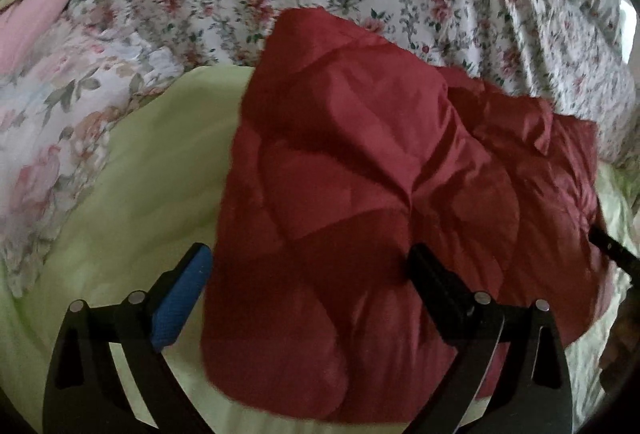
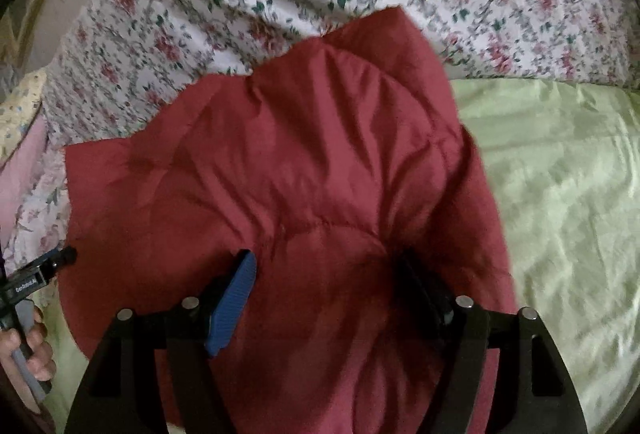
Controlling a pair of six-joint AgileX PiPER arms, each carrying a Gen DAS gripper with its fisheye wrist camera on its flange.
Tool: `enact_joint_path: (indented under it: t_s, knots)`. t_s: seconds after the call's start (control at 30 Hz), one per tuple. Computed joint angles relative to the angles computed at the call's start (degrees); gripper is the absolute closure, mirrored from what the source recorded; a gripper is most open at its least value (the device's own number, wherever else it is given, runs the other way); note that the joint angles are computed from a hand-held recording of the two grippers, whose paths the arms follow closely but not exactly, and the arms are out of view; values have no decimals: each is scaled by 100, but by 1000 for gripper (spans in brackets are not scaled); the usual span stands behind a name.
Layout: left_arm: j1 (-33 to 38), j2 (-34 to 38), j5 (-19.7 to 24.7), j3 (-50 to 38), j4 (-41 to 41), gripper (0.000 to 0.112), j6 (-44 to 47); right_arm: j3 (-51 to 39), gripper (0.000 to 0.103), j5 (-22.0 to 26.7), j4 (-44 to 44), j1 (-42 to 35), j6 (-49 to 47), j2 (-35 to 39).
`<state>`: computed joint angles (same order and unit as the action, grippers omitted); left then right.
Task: Fold large clothes
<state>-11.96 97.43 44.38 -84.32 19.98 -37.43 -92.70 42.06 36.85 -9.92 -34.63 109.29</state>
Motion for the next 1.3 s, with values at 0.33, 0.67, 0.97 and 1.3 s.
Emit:
enact_joint_path:
  t_s: [0.33,0.67,0.97,1.3]
  knots:
    - [574,-498,-438,771,-752,13,367,737,28,280,697,-565,-846,-639]
    - [1253,-714,-767,1065,-2536,13,1687,711,28,625,830,-846,-869,-761]
    - [1542,-658,-969,1183,-3305,13,2276,488,23,778,937,-974,-848,-608]
    - [1805,23,-892,980,-4626,13,3327,-75,18,1041,986,-1243,-319,100]
